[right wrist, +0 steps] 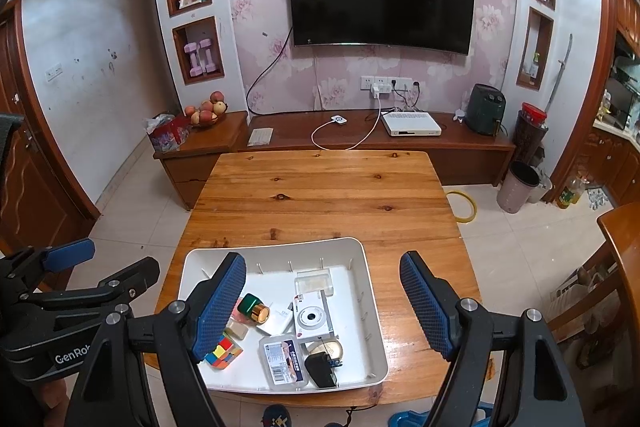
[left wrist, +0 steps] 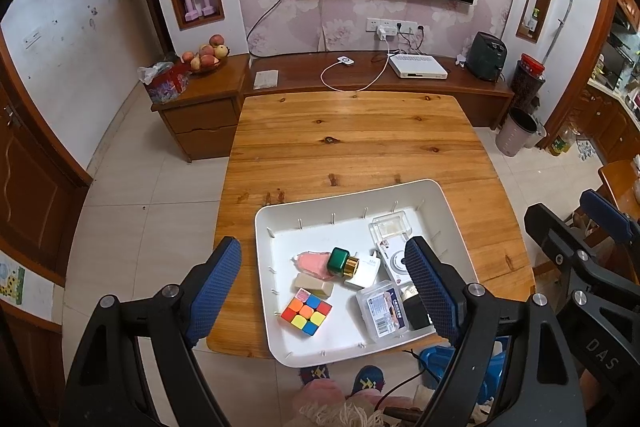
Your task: Organize rigid objects
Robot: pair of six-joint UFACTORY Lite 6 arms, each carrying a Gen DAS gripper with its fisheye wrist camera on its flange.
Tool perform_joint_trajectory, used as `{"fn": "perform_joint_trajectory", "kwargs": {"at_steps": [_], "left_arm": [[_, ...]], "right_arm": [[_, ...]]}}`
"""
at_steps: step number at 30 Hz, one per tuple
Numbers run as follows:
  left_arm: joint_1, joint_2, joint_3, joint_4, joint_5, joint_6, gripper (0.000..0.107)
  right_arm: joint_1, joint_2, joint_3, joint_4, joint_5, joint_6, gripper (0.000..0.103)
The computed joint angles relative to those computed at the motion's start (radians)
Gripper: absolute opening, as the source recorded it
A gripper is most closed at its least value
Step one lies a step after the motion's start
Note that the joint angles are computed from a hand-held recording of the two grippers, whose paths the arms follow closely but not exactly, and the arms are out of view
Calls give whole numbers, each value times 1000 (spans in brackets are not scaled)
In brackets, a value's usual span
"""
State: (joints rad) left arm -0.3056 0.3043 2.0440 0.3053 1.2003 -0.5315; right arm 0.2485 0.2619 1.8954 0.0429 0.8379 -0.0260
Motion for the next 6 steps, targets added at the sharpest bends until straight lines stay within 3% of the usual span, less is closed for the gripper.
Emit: {"fn": "perform_joint_trajectory", "kwargs": {"at_steps": [6], "left_arm": [[5,1,1,-3,6,1,86]], "right_arm": [[17,-6,-18,-22,-5,34,80]]}}
